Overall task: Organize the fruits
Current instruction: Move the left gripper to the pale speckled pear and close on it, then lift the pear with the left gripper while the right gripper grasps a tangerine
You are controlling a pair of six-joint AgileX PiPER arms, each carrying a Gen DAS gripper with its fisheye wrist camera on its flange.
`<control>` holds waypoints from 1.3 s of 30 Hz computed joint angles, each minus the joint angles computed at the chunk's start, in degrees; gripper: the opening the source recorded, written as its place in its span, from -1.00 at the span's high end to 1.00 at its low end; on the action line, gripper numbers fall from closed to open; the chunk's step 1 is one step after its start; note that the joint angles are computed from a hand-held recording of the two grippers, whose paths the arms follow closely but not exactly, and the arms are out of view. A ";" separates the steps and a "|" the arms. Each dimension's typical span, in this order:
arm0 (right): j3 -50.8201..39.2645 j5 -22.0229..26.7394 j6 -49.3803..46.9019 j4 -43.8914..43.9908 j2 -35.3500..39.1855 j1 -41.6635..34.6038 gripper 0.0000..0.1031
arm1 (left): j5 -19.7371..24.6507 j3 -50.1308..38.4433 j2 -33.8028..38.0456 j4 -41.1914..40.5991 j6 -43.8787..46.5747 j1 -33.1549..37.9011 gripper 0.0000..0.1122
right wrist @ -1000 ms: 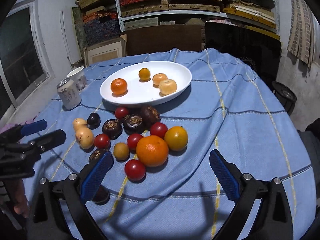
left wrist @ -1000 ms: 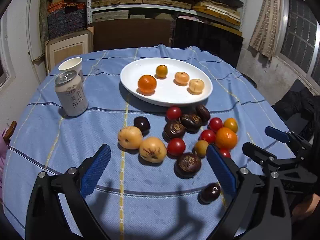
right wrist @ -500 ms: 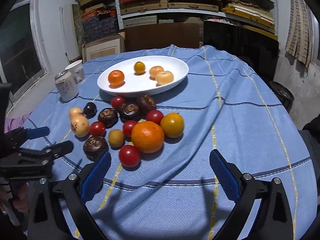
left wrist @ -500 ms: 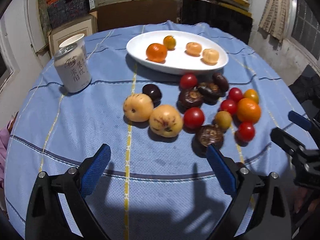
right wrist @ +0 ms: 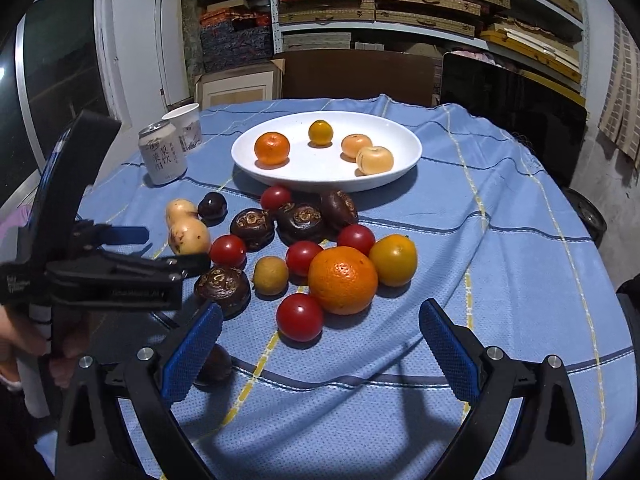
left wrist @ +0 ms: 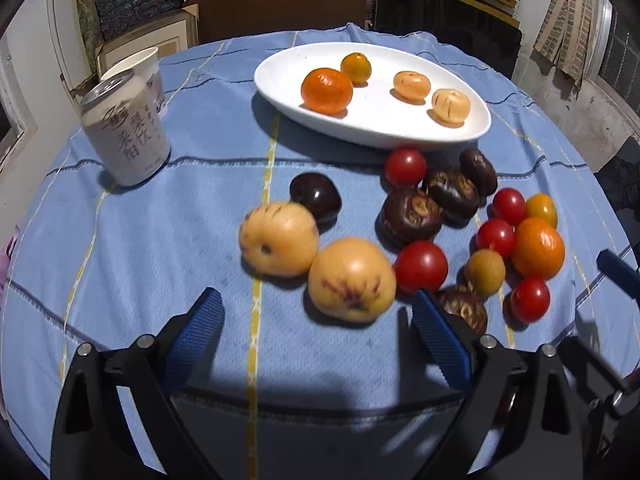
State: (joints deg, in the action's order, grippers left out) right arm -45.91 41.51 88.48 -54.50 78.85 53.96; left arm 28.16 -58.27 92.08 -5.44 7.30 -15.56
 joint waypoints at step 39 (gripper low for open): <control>-6.08 -10.99 -35.26 36.09 6.29 -19.27 -0.52 | 5.16 4.16 -2.32 -26.40 29.24 9.64 0.29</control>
State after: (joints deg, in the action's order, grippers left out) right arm -51.99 30.52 53.22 -18.41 85.14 34.69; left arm 33.32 -54.11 89.76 -31.85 36.54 -5.92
